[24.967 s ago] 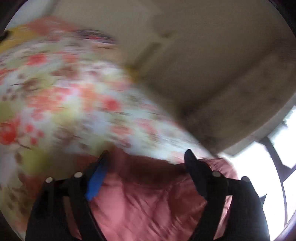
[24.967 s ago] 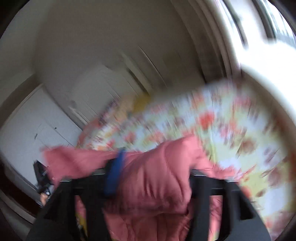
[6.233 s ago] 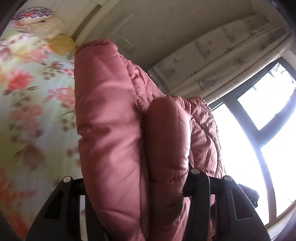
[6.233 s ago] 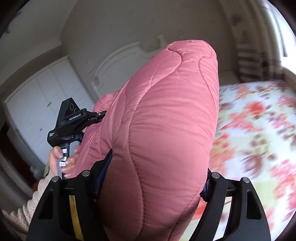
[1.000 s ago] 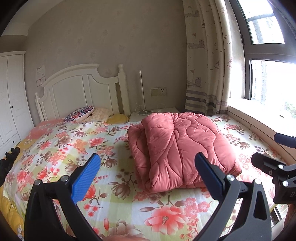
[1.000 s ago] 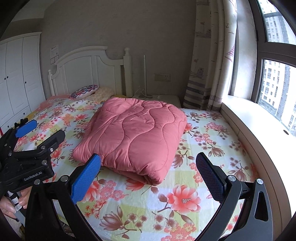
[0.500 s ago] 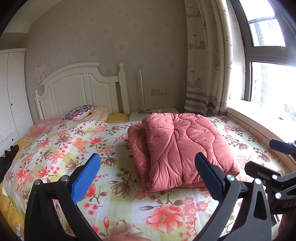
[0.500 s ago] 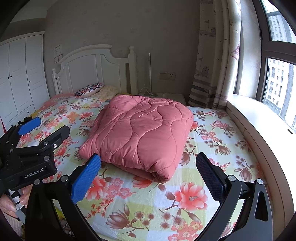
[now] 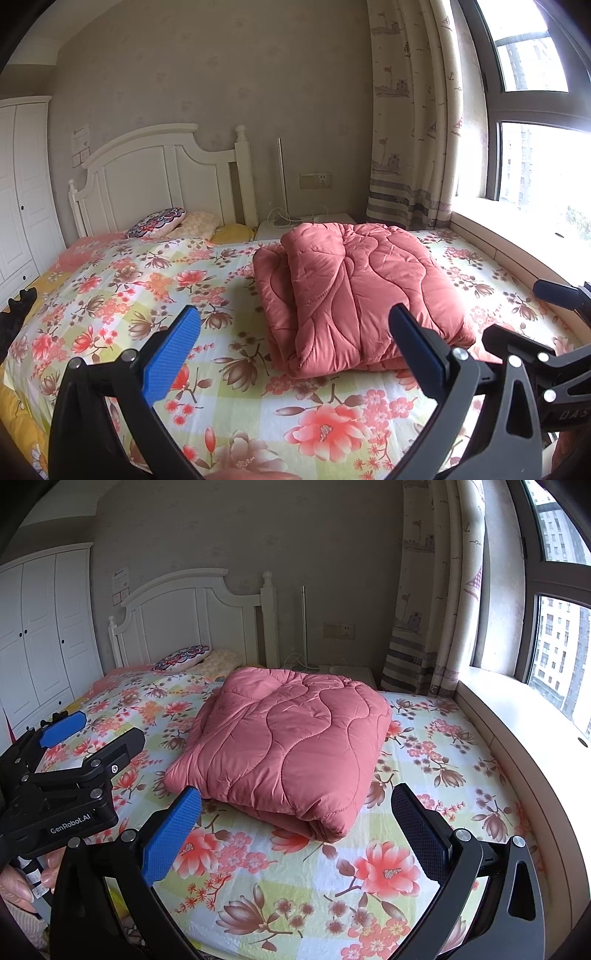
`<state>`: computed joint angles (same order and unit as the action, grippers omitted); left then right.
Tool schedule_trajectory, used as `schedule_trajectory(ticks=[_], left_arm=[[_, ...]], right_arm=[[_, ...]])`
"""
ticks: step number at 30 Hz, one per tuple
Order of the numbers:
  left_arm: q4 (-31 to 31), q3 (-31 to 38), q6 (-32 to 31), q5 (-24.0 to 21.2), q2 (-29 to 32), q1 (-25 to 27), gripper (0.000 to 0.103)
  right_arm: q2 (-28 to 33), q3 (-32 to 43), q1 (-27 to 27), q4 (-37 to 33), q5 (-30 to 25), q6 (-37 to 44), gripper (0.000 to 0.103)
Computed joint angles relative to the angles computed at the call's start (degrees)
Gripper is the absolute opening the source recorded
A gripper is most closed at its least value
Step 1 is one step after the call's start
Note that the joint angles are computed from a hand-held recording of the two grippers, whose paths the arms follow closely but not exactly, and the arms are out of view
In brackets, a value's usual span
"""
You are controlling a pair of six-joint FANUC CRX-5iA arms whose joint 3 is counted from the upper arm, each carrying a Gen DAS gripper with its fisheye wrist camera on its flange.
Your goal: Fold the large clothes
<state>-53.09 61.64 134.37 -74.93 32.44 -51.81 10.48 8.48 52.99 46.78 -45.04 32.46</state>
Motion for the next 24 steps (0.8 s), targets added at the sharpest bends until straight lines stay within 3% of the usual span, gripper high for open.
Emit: schedule_trajectory(ticks=[24], left_arm=[[-1.64, -1.2, 0.77, -0.07, -0.49, -1.05, 0.101]], right_arm=[[-0.8, -1.36, 0.02, -0.35, 1.15, -0.43, 0.099]])
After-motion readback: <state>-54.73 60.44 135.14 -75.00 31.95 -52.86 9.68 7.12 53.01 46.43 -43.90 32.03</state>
